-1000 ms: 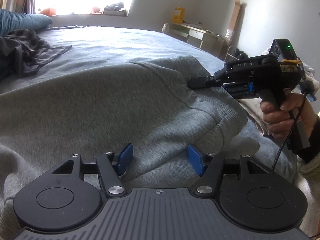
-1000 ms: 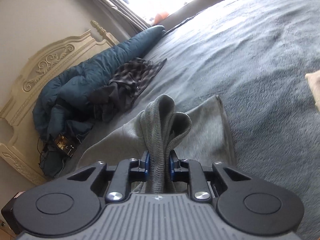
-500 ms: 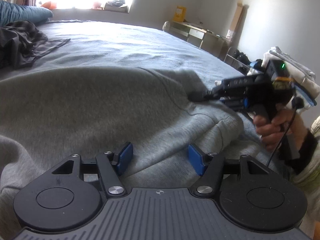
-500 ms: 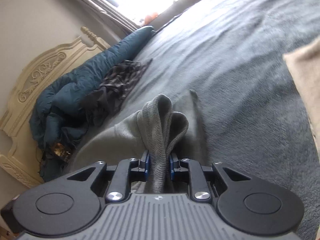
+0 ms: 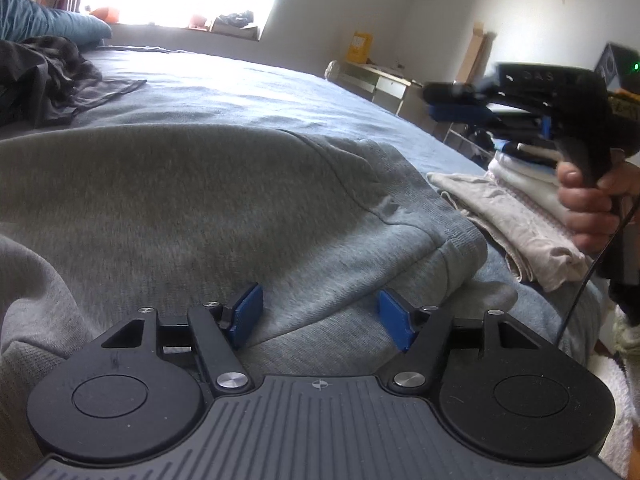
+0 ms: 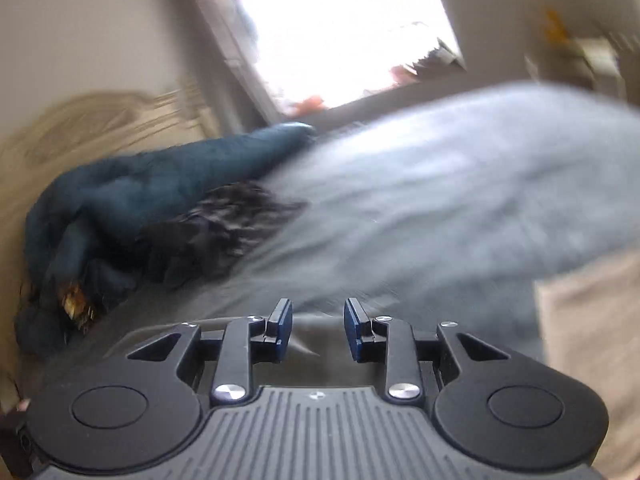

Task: Fold clothes
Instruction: 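Open the right tool and release the cuffs on the sweatpants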

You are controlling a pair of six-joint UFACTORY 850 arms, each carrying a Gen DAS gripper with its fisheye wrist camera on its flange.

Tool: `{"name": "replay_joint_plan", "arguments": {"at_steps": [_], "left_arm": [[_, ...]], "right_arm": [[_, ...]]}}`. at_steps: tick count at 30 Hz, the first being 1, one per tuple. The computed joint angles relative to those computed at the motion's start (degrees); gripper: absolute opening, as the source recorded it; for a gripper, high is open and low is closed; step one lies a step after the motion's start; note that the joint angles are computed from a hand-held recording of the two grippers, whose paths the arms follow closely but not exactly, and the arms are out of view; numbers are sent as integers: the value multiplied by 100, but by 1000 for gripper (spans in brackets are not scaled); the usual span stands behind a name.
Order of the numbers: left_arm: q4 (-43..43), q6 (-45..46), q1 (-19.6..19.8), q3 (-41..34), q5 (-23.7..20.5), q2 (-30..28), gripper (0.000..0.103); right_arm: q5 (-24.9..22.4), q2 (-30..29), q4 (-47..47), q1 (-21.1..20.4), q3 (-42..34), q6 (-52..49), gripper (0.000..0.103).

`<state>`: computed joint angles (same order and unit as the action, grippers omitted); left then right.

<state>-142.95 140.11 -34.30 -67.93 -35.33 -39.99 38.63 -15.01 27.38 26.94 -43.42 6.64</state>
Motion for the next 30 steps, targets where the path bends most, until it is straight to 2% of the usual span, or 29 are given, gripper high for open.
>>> {"name": "replay_joint_plan", "arguments": {"at_steps": [2, 4, 5, 6, 8, 10, 13, 14, 16, 19, 21, 24, 26, 30], "left_arm": [[-67, -6, 3, 34, -71, 0, 66], [-142, -5, 6, 68, -142, -4, 66], [-153, -33, 13, 75, -185, -11, 66], [-141, -93, 23, 77, -228, -17, 66], [-83, -237, 50, 80, -292, -16, 66], [27, -523, 85, 114, -316, 42, 66], [36, -795, 169, 342, -619, 236, 67], [-99, -711, 189, 466, -750, 321, 67], [-473, -427, 217, 718, -984, 485, 67], [-936, -120, 247, 918, -1020, 567, 68], [-972, -194, 266, 877, -789, 500, 67], [-1132, -33, 256, 862, -607, 432, 64], [-1214, 135, 237, 881, -618, 447, 65], [-1188, 139, 272, 914, -726, 443, 66]], "right_arm": [[-288, -329, 246, 32, -363, -361, 34], [-757, -717, 221, -108, -717, -44, 34], [-977, -927, 243, -193, -871, 150, 30], [-1008, -1040, 133, -255, -896, 432, 20], [-911, -1186, -208, -361, -853, 1047, 11], [-1080, -1069, -311, -412, -815, 1485, 11], [-997, -767, 554, -180, -701, 527, 15], [-943, -669, 900, -88, -672, 123, 19], [-720, -494, 1496, 158, -584, -680, 19], [-392, -425, 2003, 444, -515, -1270, 22], [-403, -529, 2368, 540, -536, -1506, 23], [-643, -804, 2475, 524, -578, -1280, 23], [-300, -863, 2345, 609, -471, -922, 23], [-171, -702, 2847, 759, -484, -1158, 27]]}}
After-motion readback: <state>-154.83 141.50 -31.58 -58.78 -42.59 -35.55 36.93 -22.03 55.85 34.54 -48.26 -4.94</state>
